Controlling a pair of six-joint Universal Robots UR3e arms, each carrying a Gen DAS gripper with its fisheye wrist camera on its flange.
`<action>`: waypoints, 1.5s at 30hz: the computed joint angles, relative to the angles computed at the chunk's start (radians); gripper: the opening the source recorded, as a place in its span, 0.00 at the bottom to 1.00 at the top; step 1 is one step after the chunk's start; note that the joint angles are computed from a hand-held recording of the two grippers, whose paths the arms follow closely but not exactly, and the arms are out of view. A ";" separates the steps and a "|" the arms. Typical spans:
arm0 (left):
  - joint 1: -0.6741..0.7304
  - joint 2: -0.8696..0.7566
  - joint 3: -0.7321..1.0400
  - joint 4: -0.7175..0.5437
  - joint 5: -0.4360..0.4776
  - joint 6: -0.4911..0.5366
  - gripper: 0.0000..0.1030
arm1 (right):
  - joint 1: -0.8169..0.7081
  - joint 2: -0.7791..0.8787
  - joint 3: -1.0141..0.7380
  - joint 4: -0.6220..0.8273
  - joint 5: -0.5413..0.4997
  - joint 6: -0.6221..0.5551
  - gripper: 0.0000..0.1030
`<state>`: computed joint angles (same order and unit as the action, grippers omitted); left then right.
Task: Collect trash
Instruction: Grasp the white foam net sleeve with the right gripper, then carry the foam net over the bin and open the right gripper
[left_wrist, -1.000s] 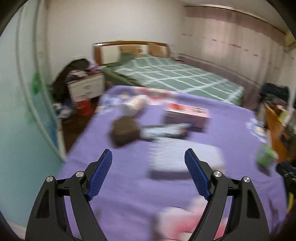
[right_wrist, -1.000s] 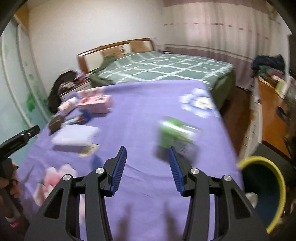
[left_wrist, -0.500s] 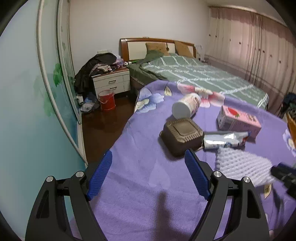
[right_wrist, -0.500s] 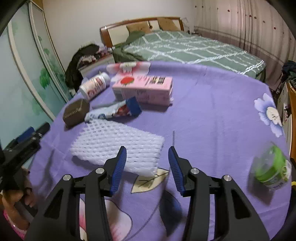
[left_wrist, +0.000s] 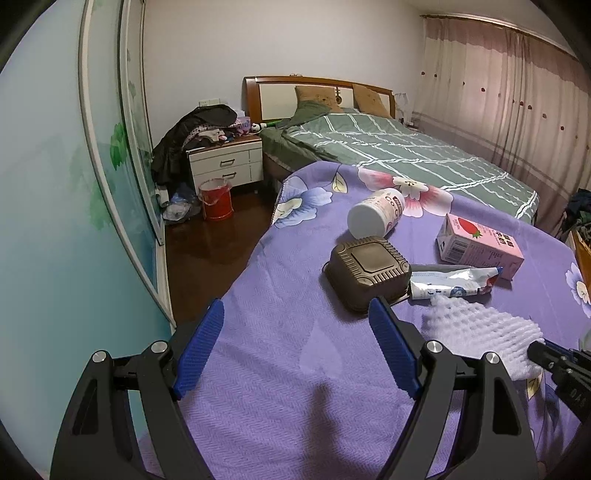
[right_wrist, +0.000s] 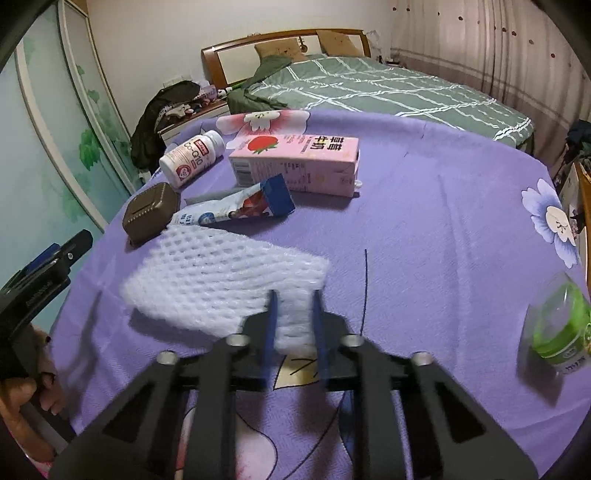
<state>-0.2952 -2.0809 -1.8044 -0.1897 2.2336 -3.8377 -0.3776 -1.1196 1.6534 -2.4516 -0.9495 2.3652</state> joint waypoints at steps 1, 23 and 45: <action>0.000 0.000 -0.001 0.001 0.000 0.000 0.77 | -0.005 -0.004 0.004 0.000 0.007 -0.004 0.10; -0.004 -0.012 0.013 0.004 0.002 0.008 0.77 | -0.531 -0.247 0.087 0.111 0.345 -0.053 0.08; -0.015 -0.017 0.022 0.007 0.011 0.032 0.77 | -0.744 0.263 -0.327 -0.147 -0.002 0.235 0.13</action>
<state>-0.3104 -2.0977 -1.7828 -0.1824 2.2442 -3.8059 -1.1221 -0.8563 1.3265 -2.5985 -0.9518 2.5999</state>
